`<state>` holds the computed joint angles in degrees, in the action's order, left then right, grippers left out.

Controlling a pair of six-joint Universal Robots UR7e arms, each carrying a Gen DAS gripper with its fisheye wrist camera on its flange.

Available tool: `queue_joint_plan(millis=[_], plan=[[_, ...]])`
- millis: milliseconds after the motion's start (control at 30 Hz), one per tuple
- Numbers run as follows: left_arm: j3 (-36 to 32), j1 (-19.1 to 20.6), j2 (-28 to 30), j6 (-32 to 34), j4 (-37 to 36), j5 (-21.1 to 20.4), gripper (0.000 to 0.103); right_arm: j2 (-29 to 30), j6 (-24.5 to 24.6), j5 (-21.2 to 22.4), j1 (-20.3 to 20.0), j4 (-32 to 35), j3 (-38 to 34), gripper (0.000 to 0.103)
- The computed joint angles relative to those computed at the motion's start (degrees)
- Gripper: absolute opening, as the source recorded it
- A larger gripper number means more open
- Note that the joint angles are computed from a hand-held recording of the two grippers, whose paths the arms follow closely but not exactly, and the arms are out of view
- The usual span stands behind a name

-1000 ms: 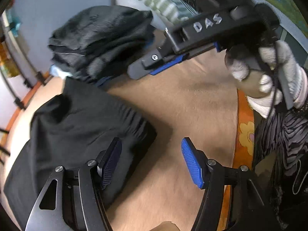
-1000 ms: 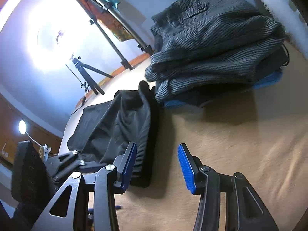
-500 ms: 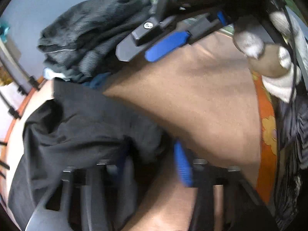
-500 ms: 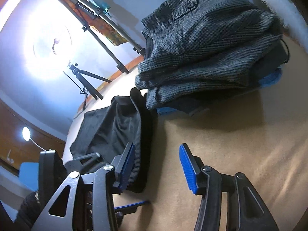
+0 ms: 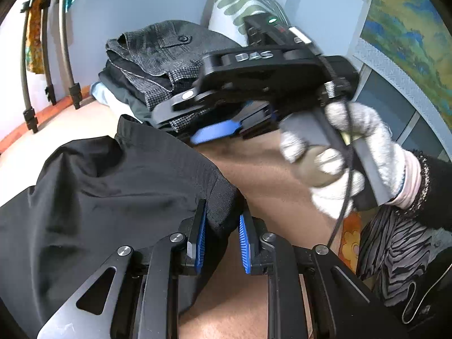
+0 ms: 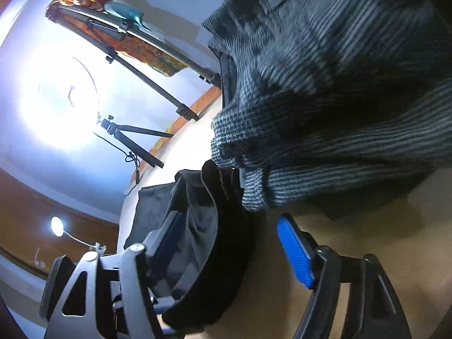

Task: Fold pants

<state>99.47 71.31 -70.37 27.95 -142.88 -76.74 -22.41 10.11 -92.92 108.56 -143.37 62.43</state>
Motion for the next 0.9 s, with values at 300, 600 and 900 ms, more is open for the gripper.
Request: queue_joint_plan(millis=[300, 600, 900], plan=[[-0.9, 1.45, -0.28, -0.1, -0.33, -3.74, 0.018, 4.64, 5.91, 6.39, -1.52, 2.9, -3.82, 0.059], [1.63, 0.99, -3.19, -2.77, -1.43, -9.62, 0.018, 0.41, 0.16, -0.7, 2.86, -4.37, 1.55, 0.015], [2.05, 1.22, -3.1, -6.74, -2.76, -9.07, 0.018, -1.25, 3.25, -3.22, 2.17, -0.93, 2.9, 0.015]])
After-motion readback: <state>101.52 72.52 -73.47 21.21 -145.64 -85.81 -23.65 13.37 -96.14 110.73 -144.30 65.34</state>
